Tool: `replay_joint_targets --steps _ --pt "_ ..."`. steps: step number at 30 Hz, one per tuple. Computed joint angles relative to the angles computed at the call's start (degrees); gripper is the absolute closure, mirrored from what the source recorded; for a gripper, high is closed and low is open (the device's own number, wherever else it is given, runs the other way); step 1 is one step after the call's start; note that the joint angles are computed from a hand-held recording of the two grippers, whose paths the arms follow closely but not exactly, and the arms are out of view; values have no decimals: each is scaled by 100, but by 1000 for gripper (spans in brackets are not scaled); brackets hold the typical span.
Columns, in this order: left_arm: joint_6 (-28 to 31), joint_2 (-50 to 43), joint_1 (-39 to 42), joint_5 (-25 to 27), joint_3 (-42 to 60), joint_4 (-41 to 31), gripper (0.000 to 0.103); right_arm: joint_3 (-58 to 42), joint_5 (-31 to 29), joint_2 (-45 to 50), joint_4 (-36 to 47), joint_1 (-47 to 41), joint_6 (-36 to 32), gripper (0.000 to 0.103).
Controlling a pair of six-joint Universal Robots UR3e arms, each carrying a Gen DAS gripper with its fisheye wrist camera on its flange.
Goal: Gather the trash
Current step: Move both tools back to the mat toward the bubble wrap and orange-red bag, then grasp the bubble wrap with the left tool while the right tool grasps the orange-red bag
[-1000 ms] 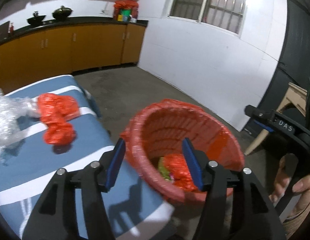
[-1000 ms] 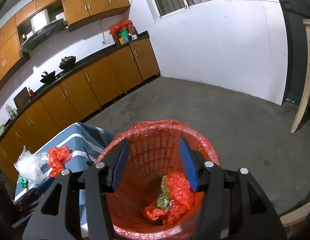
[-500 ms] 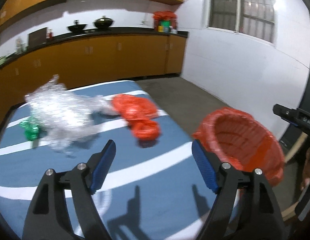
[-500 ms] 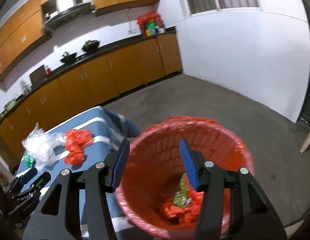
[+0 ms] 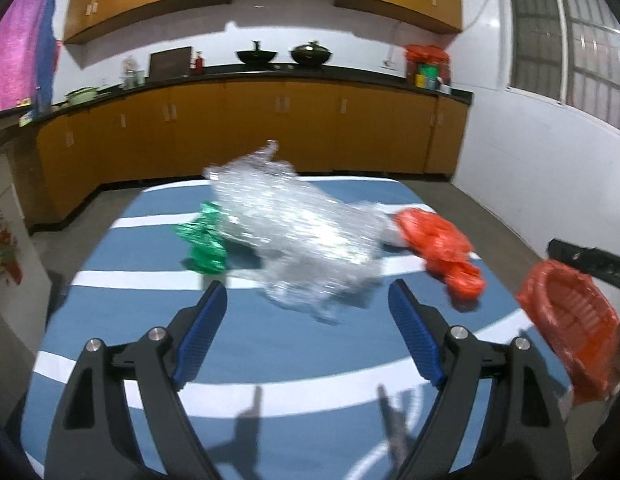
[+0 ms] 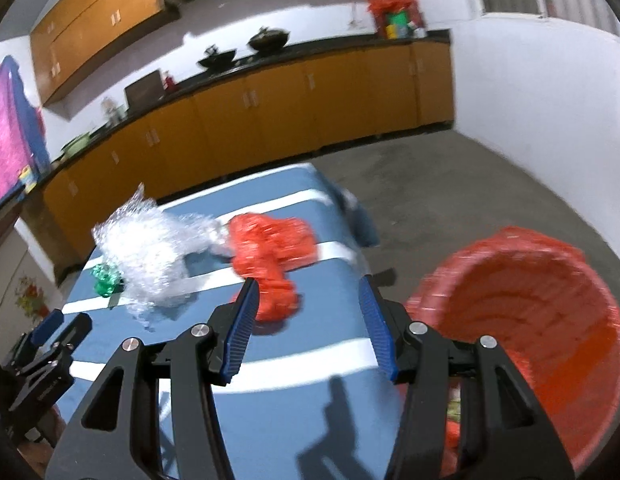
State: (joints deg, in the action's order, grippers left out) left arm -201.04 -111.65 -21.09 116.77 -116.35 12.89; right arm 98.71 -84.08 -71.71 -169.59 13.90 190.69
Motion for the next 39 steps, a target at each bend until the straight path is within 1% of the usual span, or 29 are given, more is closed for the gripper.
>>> replay_joint_targets --steps 5,10,11,12,15,19,20,21,24,27,31,34,35,36,39 --pt "17 160 308 20 -302 286 22 -1572 -148 1147 690 384 55 50" --pt "-13 136 540 -94 -287 386 22 -2972 -362 2096 1356 621 -152 50" --pt "-23 105 584 -136 -232 383 22 -3258 -385 2280 1523 647 -175 49" --pt "-31 72 619 -179 -171 373 22 -3567 -409 2473 1718 664 -188 46" --pt "-31 -39 681 -293 31 325 22 -4133 -405 2832 2107 659 -178 45" --pt "-50 -294 774 -501 463 218 22 -4452 -418 3064 2378 650 -328 46" --pt "-51 -364 778 -548 598 151 22 -4472 -432 3087 2414 653 -389 55" --pt "-40 -435 785 -589 747 59 22 -4528 -429 3116 2523 653 -452 61" --pt "-25 -748 751 -611 1375 -370 22 -4277 -330 2992 2409 615 -447 72" --pt "-40 -1050 744 -642 2004 -857 22 -3623 -216 2636 2107 547 -538 74" --pt "-25 -1537 710 -565 2933 -1599 23 -2764 -22 2185 1675 459 -400 74" --pt "-6 -1906 689 -524 3595 -2339 30 -2396 66 1991 1511 426 -343 74" --pt "-12 -1970 688 -503 3680 -2476 35 -2311 77 1944 1474 423 -343 74" --pt "-21 -2021 700 -513 3746 -2612 37 -2252 92 1913 1447 426 -336 74" --pt "-79 -2082 732 -593 3699 -2640 45 -2186 140 1875 1423 427 -310 74"
